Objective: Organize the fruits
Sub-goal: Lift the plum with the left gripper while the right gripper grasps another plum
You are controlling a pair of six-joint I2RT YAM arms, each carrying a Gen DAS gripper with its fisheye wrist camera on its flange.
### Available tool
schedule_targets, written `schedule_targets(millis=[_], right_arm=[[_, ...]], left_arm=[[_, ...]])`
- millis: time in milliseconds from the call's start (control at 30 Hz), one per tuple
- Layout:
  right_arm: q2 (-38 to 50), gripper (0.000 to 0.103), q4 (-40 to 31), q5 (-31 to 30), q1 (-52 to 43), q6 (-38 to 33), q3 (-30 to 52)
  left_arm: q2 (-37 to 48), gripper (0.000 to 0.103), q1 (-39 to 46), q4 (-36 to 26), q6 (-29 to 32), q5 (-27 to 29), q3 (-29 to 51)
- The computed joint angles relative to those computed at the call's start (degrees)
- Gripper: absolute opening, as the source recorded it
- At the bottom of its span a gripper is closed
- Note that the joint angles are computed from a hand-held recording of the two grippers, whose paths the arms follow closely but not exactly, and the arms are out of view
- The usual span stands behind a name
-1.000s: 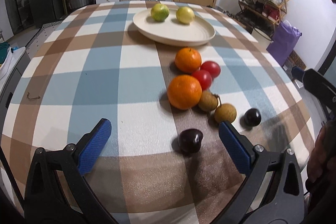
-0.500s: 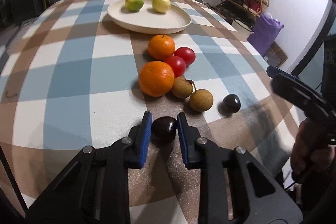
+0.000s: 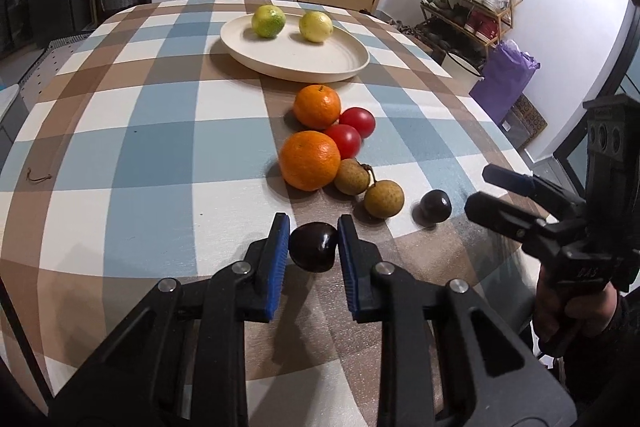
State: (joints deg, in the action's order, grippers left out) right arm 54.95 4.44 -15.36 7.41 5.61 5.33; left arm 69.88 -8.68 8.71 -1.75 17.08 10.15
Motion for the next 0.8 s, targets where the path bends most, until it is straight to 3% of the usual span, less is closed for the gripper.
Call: schedule_targets(millis=[233,333,800], right_arm=[[4.37,0.091,2.13,2.77,3.38,0.78,0.71],[6.12,0.083,2.88,3.85,4.66,1.0,1.18],[13.91,0.028,5.78,6.7,9.74,0.35,2.9]], left_arm=[[-4.1,0.022,2.51,-3.52,0.83,1.29,-0.23],[-6.08,0.022,2.56,-4.89,1.1,1.15,-0.39],[-8.57,0.022,5.52,-8.42,2.16,3.42,0.83]])
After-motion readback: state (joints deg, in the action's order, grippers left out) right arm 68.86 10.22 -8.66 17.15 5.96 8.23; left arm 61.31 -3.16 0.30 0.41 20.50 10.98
